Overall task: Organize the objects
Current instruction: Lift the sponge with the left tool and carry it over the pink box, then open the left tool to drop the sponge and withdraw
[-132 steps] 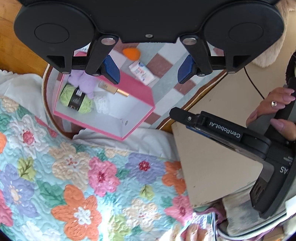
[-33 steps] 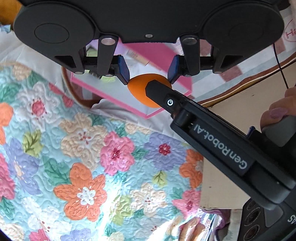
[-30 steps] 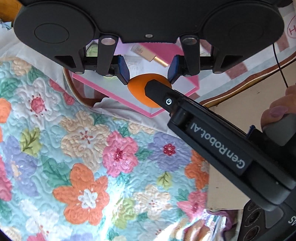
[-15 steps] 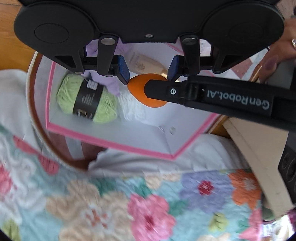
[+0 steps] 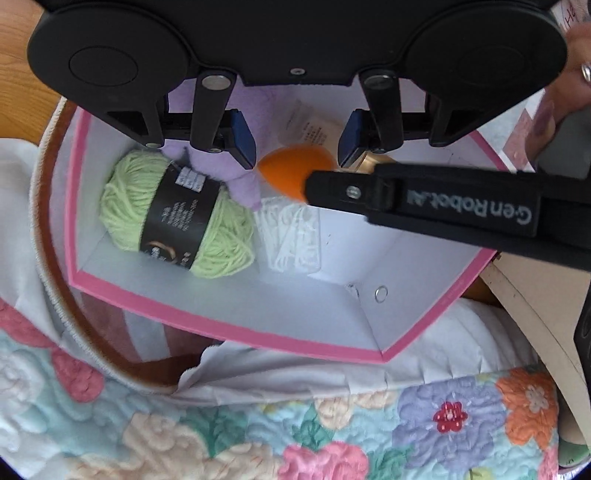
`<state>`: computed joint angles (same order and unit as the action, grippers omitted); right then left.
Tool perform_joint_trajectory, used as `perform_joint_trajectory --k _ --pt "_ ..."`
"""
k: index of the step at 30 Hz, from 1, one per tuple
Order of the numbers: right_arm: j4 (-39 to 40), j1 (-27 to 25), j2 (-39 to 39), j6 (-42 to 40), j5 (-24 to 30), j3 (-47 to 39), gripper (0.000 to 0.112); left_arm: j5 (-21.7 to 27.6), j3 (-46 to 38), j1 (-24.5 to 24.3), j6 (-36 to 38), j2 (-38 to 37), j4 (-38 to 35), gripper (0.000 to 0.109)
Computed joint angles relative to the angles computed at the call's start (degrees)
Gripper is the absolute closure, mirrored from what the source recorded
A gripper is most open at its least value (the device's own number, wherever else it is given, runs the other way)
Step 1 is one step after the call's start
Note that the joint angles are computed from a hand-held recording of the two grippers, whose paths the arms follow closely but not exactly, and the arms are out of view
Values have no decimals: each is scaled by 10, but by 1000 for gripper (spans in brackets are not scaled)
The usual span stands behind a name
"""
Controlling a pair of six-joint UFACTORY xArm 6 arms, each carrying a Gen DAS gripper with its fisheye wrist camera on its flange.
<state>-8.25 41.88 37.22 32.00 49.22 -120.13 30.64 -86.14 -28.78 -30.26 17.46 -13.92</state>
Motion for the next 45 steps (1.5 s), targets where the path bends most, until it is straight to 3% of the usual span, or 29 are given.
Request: perform_joint_trajectory --k 7,11,17,28,33,38,43,45 --pt "-31 11 -106 61 -72 131 53 48 20 1 -15 -68 64 69" --pt "-54 26 -151 80 -78 156 53 88 42 -1 -18 -123 88 68" --pt "-102 64 -172 69 -36 117 53 142 75 -2 -5 -206 91 68" --pt "-65 123 -175 51 44 30 43 202 151 -2 -9 -349 125 68" --pt "-44 142 -173 52 57 17 42 198 205 7 8 -397 120 67" --pt "-32 155 -156 51 64 6 42 154 274 20 37 -431 91 67" --pt "-37 159 -142 71 48 25 42 98 328 30 85 -430 49 66" --pt "-35 158 -144 67 8 58 42 78 342 35 105 -421 28 66"
